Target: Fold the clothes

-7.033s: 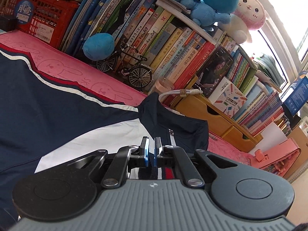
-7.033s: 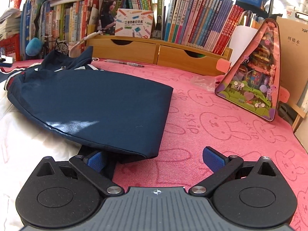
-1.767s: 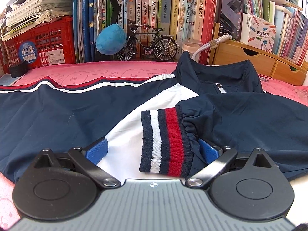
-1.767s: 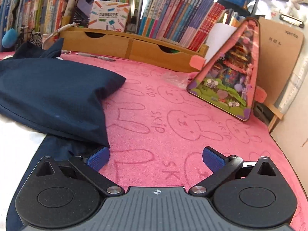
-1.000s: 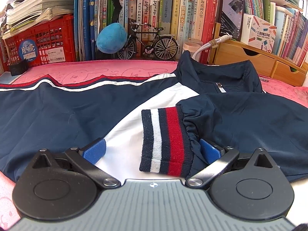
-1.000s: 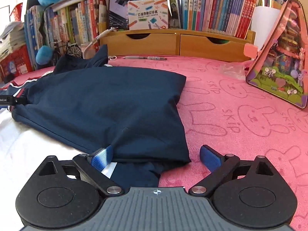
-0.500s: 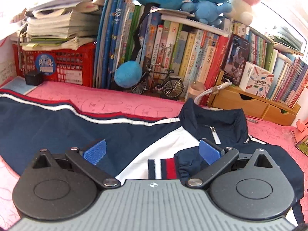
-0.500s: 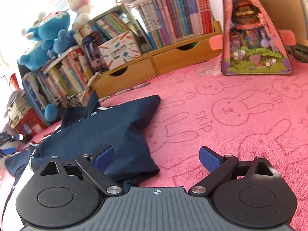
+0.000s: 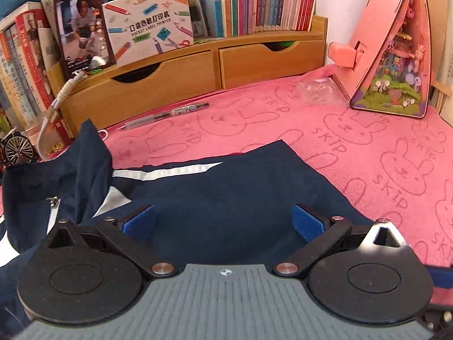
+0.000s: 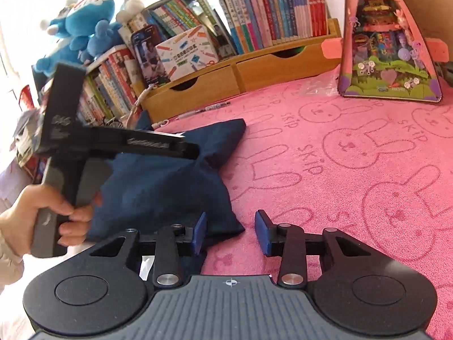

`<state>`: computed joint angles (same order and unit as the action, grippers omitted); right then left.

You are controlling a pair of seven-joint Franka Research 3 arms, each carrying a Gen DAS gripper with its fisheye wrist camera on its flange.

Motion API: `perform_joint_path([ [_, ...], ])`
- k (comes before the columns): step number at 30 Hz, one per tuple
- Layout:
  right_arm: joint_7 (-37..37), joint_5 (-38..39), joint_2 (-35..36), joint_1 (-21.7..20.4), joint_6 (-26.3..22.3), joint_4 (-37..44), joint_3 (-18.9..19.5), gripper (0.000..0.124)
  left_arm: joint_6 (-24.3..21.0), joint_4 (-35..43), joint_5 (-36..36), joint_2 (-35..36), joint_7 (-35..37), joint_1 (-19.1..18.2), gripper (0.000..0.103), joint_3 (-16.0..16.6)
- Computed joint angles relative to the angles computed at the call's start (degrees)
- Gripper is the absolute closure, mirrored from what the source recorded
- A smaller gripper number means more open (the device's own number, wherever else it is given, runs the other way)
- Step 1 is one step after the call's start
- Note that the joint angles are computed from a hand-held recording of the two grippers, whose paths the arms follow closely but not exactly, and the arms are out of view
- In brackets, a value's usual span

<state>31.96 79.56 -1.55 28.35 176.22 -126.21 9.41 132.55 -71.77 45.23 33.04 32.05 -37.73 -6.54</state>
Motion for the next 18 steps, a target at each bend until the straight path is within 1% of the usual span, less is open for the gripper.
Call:
perform_joint_path([
  [1, -0.03, -1.38, -1.06, 0.01, -0.76, -1.17, 0.03, 0.085, -1.18, 2.93, -0.21, 2.20, 0.74, -0.26, 0.000, 0.09],
  [3, 0.75, -2.07, -3.36, -0.56, -6.04, -2.69, -1.18, 0.085, -1.98, 5.95, -1.45, 4.42, 0.95, -0.23, 0.000, 0.41],
  [4, 0.36, -1.22, -4.22, -0.79, -8.48, -3.09, -1.90, 0.084, -1.24, 5.89, -1.84, 4.50, 0.37, -0.08, 0.000, 0.67],
  [5, -2.63, 3.64, -4.04, -0.88, -9.86, -2.27, -2.84, 0.083, -0.60, 5.96, -2.23, 4.68, -0.08, 0.05, 0.000, 0.84],
  [6, -6.13, 8.53, -3.25, -1.20, -10.20, -0.93, -3.33, 0.080, 0.04, 6.03, -2.60, 4.87, -0.53, 0.20, 0.000, 0.99],
  [7, -6.94, 10.56, -1.99, -1.72, -9.84, 0.67, -3.32, 0.077, 0.69, 6.12, -2.91, 5.07, -0.99, 0.34, 0.000, 1.14],
  [8, -4.65, 9.46, 0.04, -2.39, -9.91, 2.92, -3.28, 0.073, 1.37, 6.16, -2.89, 5.25, -1.47, 0.32, 0.000, 1.42],
  [9, -2.72, 7.63, 1.85, -3.24, -12.31, 4.92, -3.43, 0.068, 2.05, 5.77, -2.62, 5.17, -2.03, 0.23, 0.000, 1.76],
  [11, -0.41, 5.37, 5.62, -5.33, -20.80, 9.02, -3.66, 0.061, 2.67, 6.12, -2.12, 5.59, -2.47, 0.04, 0.000, 2.25],
  [12, 1.34, 4.01, 7.54, -6.31, -24.39, 11.04, -3.49, 0.067, 2.42, 7.25, -2.30, 6.33, -2.22, 0.04, 0.000, 2.31],
  [13, 4.60, 2.01, 8.83, -6.77, -25.36, 12.32, -3.02, 0.078, 2.10, 8.42, -2.51, 7.08, -1.98, -0.02, 0.000, 2.42],
  [14, 7.89, 0.08, 10.00, -7.21, -26.32, 13.50, -2.60, 0.104, 1.36, 9.77, -2.69, 7.85, -1.84, -0.25, 0.000, 2.65],
  [15, 11.21, -1.43, 10.49, -7.71, -27.13, 13.98, -2.27, 0.111, 0.83, 10.91, -2.73, 8.55, -1.82, -0.52, 0.000, 2.96],
  [18, 15.24, -1.84, 9.55, -9.41, -30.03, 12.66, -1.63, 0.116, 0.20, 12.83, -2.77, 9.80, -2.11, -1.05, 0.000, 3.69],
])
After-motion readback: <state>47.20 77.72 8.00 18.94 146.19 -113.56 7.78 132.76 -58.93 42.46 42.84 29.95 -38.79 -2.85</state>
